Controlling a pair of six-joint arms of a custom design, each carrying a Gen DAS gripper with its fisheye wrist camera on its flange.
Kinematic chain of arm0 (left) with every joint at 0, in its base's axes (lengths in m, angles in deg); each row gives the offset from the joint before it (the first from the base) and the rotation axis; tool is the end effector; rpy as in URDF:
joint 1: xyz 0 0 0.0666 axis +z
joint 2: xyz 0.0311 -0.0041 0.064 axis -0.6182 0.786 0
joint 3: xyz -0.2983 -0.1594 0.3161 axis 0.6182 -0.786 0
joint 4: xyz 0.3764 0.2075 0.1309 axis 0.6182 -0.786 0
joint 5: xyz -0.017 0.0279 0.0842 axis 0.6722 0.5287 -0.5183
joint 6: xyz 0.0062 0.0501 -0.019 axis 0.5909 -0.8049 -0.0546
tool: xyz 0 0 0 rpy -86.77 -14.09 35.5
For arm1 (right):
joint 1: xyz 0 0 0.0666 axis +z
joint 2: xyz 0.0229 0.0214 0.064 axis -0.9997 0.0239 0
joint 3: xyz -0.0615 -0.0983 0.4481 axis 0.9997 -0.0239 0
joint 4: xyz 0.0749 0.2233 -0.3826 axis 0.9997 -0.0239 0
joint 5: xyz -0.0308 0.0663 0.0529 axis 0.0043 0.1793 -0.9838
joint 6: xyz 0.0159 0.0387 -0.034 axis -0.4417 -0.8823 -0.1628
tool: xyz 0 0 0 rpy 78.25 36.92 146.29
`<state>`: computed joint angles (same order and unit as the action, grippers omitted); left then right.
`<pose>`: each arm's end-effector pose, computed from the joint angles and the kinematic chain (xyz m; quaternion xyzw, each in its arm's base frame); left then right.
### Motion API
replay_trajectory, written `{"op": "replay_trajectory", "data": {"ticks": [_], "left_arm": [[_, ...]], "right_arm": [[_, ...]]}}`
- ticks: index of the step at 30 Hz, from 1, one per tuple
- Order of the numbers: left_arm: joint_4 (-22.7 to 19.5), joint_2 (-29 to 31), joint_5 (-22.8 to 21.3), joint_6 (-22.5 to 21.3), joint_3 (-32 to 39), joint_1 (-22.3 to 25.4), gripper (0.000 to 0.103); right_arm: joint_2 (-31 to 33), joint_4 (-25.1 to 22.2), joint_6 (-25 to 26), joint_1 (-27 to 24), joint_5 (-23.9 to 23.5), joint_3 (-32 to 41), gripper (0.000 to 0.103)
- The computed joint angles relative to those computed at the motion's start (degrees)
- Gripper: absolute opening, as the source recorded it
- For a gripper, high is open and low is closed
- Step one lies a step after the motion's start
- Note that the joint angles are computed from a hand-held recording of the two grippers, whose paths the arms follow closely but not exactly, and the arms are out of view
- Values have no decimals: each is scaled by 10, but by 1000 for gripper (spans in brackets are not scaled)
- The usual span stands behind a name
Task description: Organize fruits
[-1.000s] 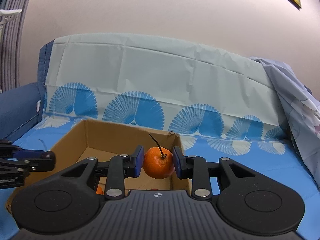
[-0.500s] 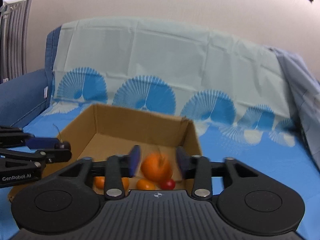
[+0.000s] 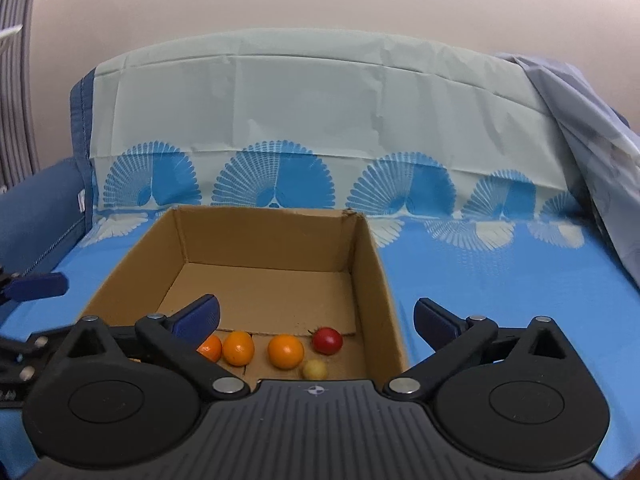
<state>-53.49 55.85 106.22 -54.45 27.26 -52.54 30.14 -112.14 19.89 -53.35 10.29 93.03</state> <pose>0.6075 -0.1685 0.4529 0.2600 0.7864 -0.1690 0.5343 0.5704 0.3779 0.5292 0.0770 0.8665 -0.0154 0.4929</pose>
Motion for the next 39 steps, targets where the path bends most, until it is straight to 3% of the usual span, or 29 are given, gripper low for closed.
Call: {"op": "replay_trajectory", "data": {"ticks": [4, 6, 9, 11, 13, 15, 25, 39], "left_arm": [[12, -33, -22, 10, -32, -6, 86], [-11, -45, -34, 33, -36, -8, 86], [-64, -60, -67, 65, -35, -14, 102], [-97, -69, -81, 87, -36, -16, 103], [-139, -73, -99, 100, -32, -22, 103], [-156, -78, -112, 107, -36, -27, 103], [-173, -52, -149, 100, -23, -38, 103], [-196, -35, -137, 121, -2, -38, 103]], "right_arm": [[-23, -30, -54, 5, 22, -17, 102], [-34, -54, -94, 8, 30, -26, 102], [-46, -90, -140, 18, 39, -34, 102], [-54, -97, -154, 27, 39, -44, 102], [-55, -107, -153, 37, 41, -47, 102], [-49, -121, -144, 43, 44, -41, 102], [-18, -152, -124, 47, 34, -7, 102], [-3, -163, -106, 47, 28, 7, 102]]}}
